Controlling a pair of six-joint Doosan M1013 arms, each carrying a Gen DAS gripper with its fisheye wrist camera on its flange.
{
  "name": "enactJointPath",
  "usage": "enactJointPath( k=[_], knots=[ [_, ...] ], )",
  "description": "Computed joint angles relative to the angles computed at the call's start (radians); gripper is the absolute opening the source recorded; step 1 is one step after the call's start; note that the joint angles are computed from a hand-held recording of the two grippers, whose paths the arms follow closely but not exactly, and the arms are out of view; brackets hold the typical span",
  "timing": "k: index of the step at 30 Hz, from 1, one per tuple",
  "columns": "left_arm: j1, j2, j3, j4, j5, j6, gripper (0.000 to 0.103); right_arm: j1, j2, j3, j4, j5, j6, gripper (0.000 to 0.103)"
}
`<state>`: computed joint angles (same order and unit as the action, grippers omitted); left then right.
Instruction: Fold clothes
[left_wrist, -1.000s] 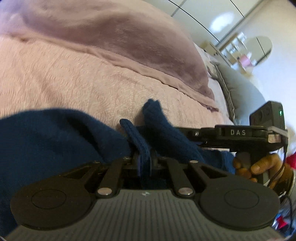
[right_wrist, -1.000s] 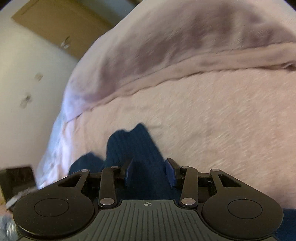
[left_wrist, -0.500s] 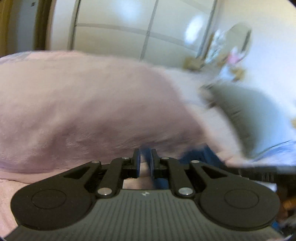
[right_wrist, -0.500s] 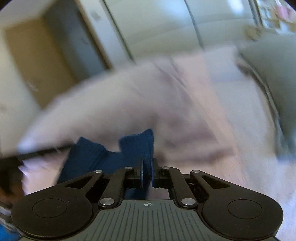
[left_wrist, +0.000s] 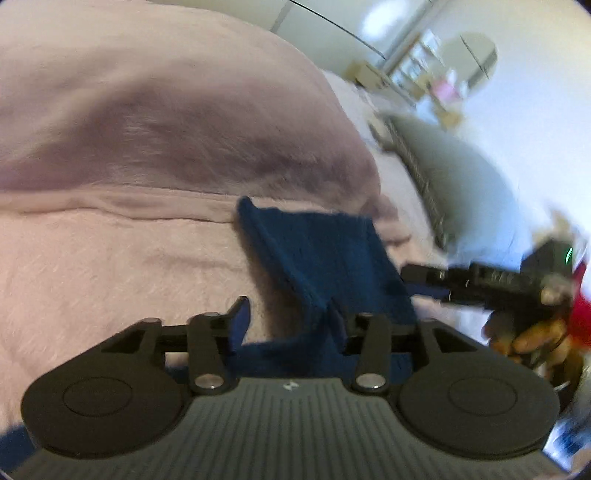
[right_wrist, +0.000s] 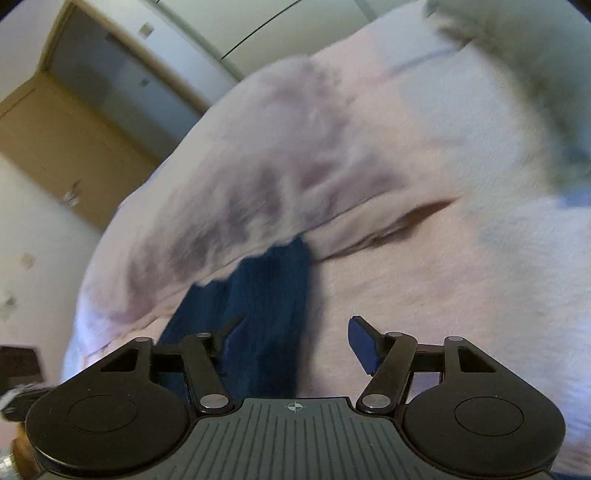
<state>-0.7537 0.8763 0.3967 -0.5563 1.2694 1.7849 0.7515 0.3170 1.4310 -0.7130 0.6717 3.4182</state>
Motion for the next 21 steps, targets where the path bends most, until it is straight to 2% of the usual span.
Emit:
enactJointPath(
  k=[1, 2, 4, 5, 7, 9, 12, 15, 19, 21],
  knots=[
    [-0.016, 0.010, -0.015, 0.063, -0.019, 0.018, 0.011, -0.004, 0.017, -0.023, 0.024, 0.018, -0.067, 0.027],
    [-0.033, 0.027, -0.042, 0.143, -0.037, 0.015, 0.011, -0.010, 0.042, -0.062, 0.083, 0.088, -0.180, 0.018],
    [-0.049, 0.056, -0.093, 0.248, -0.063, -0.037, 0.015, 0.002, 0.099, -0.170, 0.067, 0.325, -0.249, 0.018],
    [-0.051, 0.056, -0.095, 0.283, -0.086, -0.065, 0.018, 0.008, 0.115, -0.197, 0.033, 0.389, -0.246, 0.020],
    [-0.050, 0.018, -0.034, 0.336, -0.167, -0.110, 0.017, 0.022, 0.125, -0.231, -0.017, 0.509, -0.216, 0.026],
    [-0.045, -0.019, 0.024, 0.367, -0.235, -0.146, 0.017, 0.042, 0.090, -0.194, -0.086, 0.509, -0.132, 0.038],
    [-0.014, -0.124, 0.185, 0.261, -0.294, -0.098, 0.017, 0.079, 0.026, -0.134, -0.103, 0.473, -0.067, 0.050],
    [0.000, -0.239, 0.362, 0.221, -0.302, -0.054, 0.017, 0.135, 0.011, -0.139, -0.061, 0.533, -0.089, 0.051],
    [-0.014, -0.378, 0.581, 0.259, -0.274, 0.037, 0.017, 0.217, 0.065, -0.225, 0.025, 0.651, -0.204, 0.051],
    [-0.028, -0.434, 0.674, 0.293, -0.250, 0.085, 0.017, 0.248, 0.091, -0.260, 0.102, 0.665, -0.272, 0.051]
  ],
)
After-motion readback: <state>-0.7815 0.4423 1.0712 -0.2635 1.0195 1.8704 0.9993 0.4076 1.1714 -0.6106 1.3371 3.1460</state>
